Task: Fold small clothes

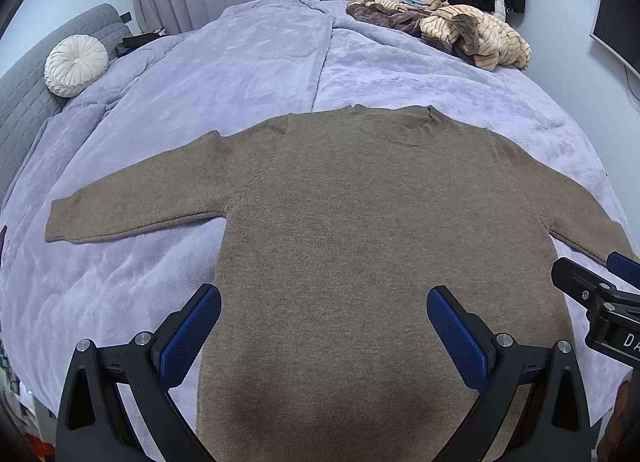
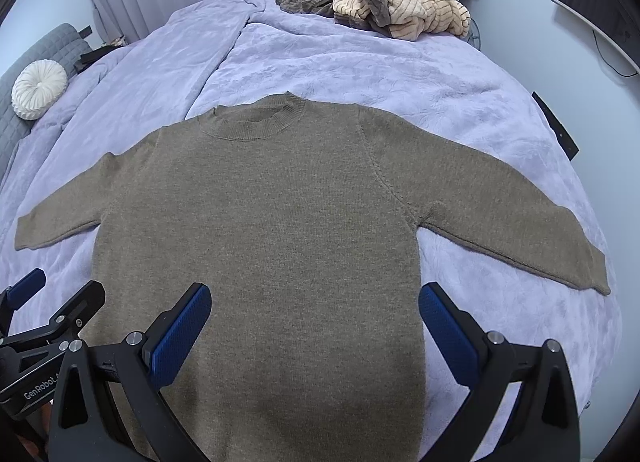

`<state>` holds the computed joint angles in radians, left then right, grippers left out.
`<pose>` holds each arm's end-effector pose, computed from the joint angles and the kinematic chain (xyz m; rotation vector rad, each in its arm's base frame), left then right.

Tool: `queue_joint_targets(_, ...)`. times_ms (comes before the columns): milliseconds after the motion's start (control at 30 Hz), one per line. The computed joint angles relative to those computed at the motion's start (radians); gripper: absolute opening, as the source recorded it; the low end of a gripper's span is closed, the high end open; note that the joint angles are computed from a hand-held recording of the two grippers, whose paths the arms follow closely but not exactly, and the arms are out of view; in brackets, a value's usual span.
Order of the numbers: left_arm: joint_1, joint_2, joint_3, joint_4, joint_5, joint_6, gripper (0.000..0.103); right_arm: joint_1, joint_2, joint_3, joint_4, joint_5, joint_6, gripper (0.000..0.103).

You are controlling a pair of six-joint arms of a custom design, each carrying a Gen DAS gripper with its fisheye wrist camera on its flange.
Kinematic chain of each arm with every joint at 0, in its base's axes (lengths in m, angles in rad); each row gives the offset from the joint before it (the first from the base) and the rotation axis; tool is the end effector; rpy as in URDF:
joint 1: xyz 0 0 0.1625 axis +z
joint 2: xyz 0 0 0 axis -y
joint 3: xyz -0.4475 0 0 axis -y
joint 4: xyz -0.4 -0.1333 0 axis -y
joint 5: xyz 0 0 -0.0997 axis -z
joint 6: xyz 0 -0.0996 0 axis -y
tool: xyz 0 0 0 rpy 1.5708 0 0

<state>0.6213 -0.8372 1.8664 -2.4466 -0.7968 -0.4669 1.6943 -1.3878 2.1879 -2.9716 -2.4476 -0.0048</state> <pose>-0.3644 -0.5105 0.0665 0.6499 2.3247 -0.4988 0.1152 -0.4677 0.3194 -0.1777 -2.2153 0.7412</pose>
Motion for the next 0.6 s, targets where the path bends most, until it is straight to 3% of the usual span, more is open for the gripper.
queue_joint_targets(600,0.001,-0.003,0.002,-0.002,-0.001,0.001,0.103,0.013,0.009,0.006,-0.062,-0.027,-0.037,0.103)
